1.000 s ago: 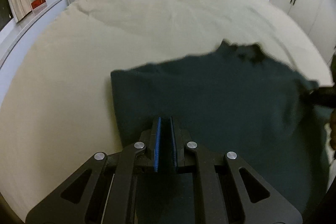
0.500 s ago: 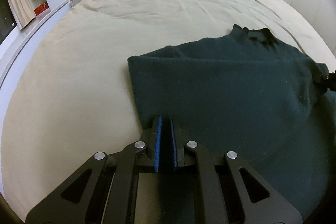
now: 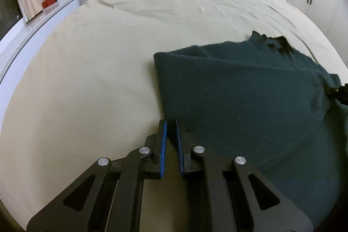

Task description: Fold small clothes

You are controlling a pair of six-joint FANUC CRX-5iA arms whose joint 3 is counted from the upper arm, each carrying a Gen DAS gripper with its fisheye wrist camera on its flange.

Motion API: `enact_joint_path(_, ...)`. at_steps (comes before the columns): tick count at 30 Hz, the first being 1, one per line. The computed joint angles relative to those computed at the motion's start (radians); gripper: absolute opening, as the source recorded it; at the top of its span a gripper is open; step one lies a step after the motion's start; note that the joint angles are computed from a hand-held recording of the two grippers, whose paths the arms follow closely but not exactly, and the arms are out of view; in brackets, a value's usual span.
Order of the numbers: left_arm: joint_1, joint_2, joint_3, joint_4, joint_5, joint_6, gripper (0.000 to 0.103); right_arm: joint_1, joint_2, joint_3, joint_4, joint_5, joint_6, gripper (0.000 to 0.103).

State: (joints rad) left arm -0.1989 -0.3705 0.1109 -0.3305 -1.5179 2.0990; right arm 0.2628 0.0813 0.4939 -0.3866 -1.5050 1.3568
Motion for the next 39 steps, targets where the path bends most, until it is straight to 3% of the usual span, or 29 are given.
enact_joint_path(2,-0.080,0.020,0.066,-0.094,-0.048,0.043,0.010,0.017,-0.041,-0.028,0.069,0.068,-0.038,0.022)
enact_joint_path(5,-0.264,0.079,0.192,-0.281,-0.095,0.070,0.010,-0.007,-0.069,-0.012,-0.051,0.121,0.031,0.024)
enact_joint_path(6,-0.286,0.102,0.221,-0.298,-0.090,0.056,0.010,-0.017,-0.061,0.008,-0.121,0.105,0.068,0.034)
enact_joint_path(7,-0.284,0.116,0.232,-0.289,-0.086,0.043,0.010,-0.026,-0.048,0.025,-0.189,0.083,0.096,0.051)
enact_joint_path(9,-0.235,0.140,0.228,-0.228,-0.062,0.021,0.010,-0.032,-0.028,0.020,-0.276,0.071,0.129,0.065)
enact_joint_path(12,-0.122,0.160,0.157,-0.098,-0.043,0.001,0.010,-0.023,0.004,-0.025,-0.246,0.079,0.092,0.064)
enact_joint_path(13,-0.060,0.128,0.083,-0.023,0.006,0.010,0.010,-0.056,-0.001,-0.044,-0.281,0.091,0.089,0.048)
enact_joint_path(15,-0.025,0.078,0.017,0.017,0.089,0.012,0.011,-0.165,-0.007,-0.071,-0.402,0.086,0.087,0.036)
enact_joint_path(16,-0.019,0.075,0.018,0.021,0.083,0.014,0.011,-0.202,-0.014,-0.077,-0.416,0.087,0.080,0.035)
enact_joint_path(18,-0.016,0.080,0.029,0.024,0.075,0.013,0.011,-0.247,-0.066,-0.117,-0.339,0.137,0.052,0.043)
enact_joint_path(20,-0.016,0.068,0.034,0.031,0.079,0.045,0.011,-0.366,-0.128,-0.161,-0.365,0.169,0.071,0.054)
enact_joint_path(22,-0.026,0.029,0.023,0.039,0.130,0.085,0.011,-0.464,-0.173,-0.199,-0.351,0.202,0.052,0.070)
enact_joint_path(25,-0.083,0.024,0.058,0.018,0.150,0.114,0.012,-0.680,-0.192,-0.217,-0.377,0.197,0.007,0.072)
enact_joint_path(27,-0.107,0.006,0.068,0.023,0.180,0.121,0.012,-0.771,-0.178,-0.209,-0.361,0.177,-0.035,0.072)
enact_joint_path(28,-0.126,-0.010,0.075,0.014,0.209,0.131,0.012,-0.816,-0.167,-0.204,-0.371,0.165,-0.038,0.072)
enact_joint_path(32,-0.152,-0.044,0.129,-0.050,0.193,0.227,0.012,-0.919,-0.129,-0.190,-0.386,0.131,-0.037,0.072)
enact_joint_path(34,-0.159,-0.054,0.165,-0.085,0.151,0.275,0.018,-0.957,-0.117,-0.192,-0.434,0.120,-0.011,0.071)
enact_joint_path(35,-0.152,-0.060,0.177,-0.091,0.132,0.281,0.033,-0.968,-0.114,-0.194,-0.450,0.112,0.000,0.071)
enact_joint_path(36,-0.164,-0.056,0.193,-0.110,0.113,0.294,0.065,-0.970,-0.111,-0.194,-0.455,0.110,0.012,0.071)
enact_joint_path(38,-0.247,-0.044,0.234,-0.223,0.058,0.355,0.088,-0.963,-0.111,-0.194,-0.452,0.115,0.034,0.073)
enact_joint_path(39,-0.291,-0.041,0.247,-0.271,0.045,0.370,0.088,-0.980,-0.087,-0.167,-0.462,0.101,0.046,0.075)
